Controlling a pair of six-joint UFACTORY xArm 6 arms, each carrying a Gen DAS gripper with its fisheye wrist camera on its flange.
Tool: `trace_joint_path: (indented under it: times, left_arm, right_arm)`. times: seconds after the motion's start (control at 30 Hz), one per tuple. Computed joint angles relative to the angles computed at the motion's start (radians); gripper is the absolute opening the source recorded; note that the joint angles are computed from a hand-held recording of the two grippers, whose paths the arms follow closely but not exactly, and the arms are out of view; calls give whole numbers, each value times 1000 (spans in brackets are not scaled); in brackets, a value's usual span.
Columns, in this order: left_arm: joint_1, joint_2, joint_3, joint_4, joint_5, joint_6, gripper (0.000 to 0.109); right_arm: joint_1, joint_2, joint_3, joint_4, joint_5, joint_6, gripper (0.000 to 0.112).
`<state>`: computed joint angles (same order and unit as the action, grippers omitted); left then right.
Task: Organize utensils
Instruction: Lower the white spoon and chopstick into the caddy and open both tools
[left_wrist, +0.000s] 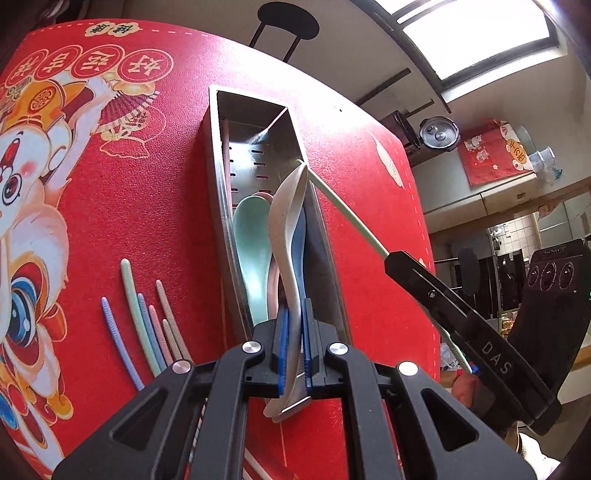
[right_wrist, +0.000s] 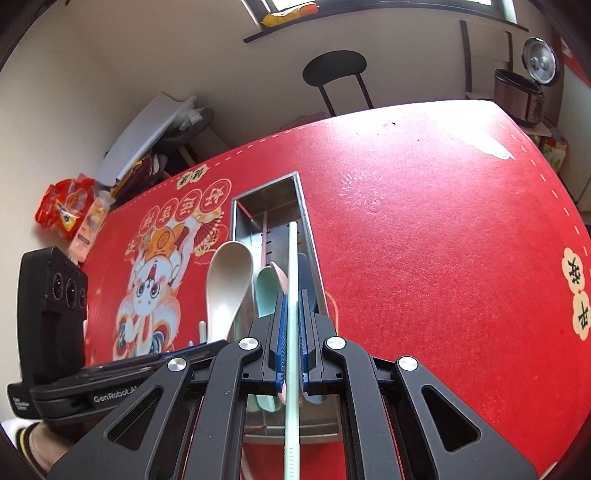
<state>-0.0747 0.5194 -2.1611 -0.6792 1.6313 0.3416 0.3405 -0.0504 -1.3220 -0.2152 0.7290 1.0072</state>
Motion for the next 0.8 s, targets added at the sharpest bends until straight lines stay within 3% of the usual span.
trace_joint_path:
  times: [0.5,0.63,0.8]
  left_arm:
    - [-38,39,-11,32,-49,-54,8]
    - [-26,47,-26,6,-43,-57,26]
    - [-12,21,-21,-5,-66,-27,33]
  right_arm:
    - [-20,83,-51,62,24,16,6]
    - [-30,97,-61,111,21,-4,6]
    - [-28,86,-61,108,25,-5,8]
